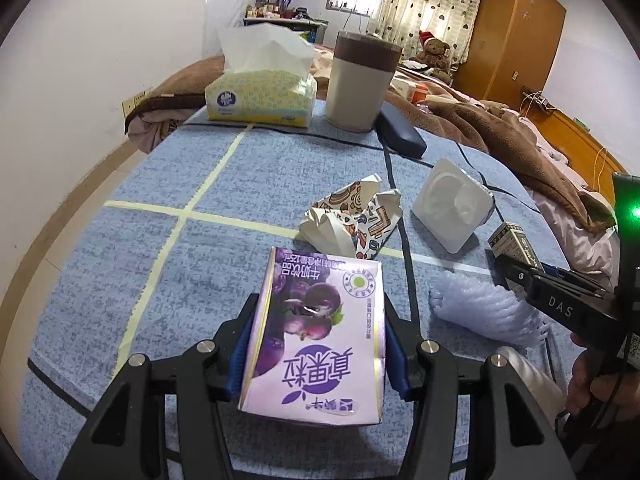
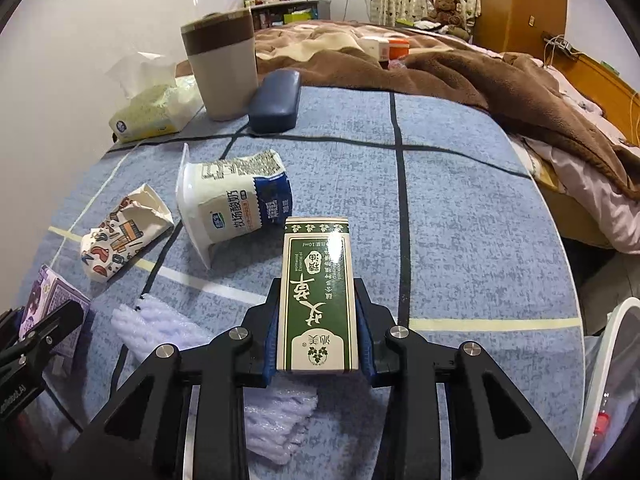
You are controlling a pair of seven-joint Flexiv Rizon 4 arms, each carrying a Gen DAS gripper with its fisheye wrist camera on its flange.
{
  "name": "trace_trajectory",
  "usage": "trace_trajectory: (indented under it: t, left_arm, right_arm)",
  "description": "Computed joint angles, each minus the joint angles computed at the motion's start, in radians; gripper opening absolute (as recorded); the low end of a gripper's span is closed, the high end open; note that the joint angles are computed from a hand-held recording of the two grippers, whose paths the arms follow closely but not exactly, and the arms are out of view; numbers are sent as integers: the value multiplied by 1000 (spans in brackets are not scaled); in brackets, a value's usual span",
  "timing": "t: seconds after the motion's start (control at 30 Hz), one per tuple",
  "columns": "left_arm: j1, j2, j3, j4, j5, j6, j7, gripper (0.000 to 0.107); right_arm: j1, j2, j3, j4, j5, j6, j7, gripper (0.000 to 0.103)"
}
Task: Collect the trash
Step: 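Carry both cartons over the wastebasket and open both tools to drop them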
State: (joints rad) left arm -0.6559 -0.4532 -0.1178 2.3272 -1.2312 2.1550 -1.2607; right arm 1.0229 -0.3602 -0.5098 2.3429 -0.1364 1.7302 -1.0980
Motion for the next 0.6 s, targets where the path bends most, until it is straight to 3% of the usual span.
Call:
trace_trajectory:
  t: [0.2,0.43,0.6]
  left_arm:
    - [-30,16,-16,-1,-55,50,40,57]
    - [-50,42,-73,-18,-126,128,107,57]
    - [-67,47,-117,-53,-178,183,180,57]
  right_arm:
    - [14,35,-13,33,49,56,-45,33]
    - [91,112,-75,82,144,84,-138,33]
    - [188,169,-172,128,209,103,-207,33]
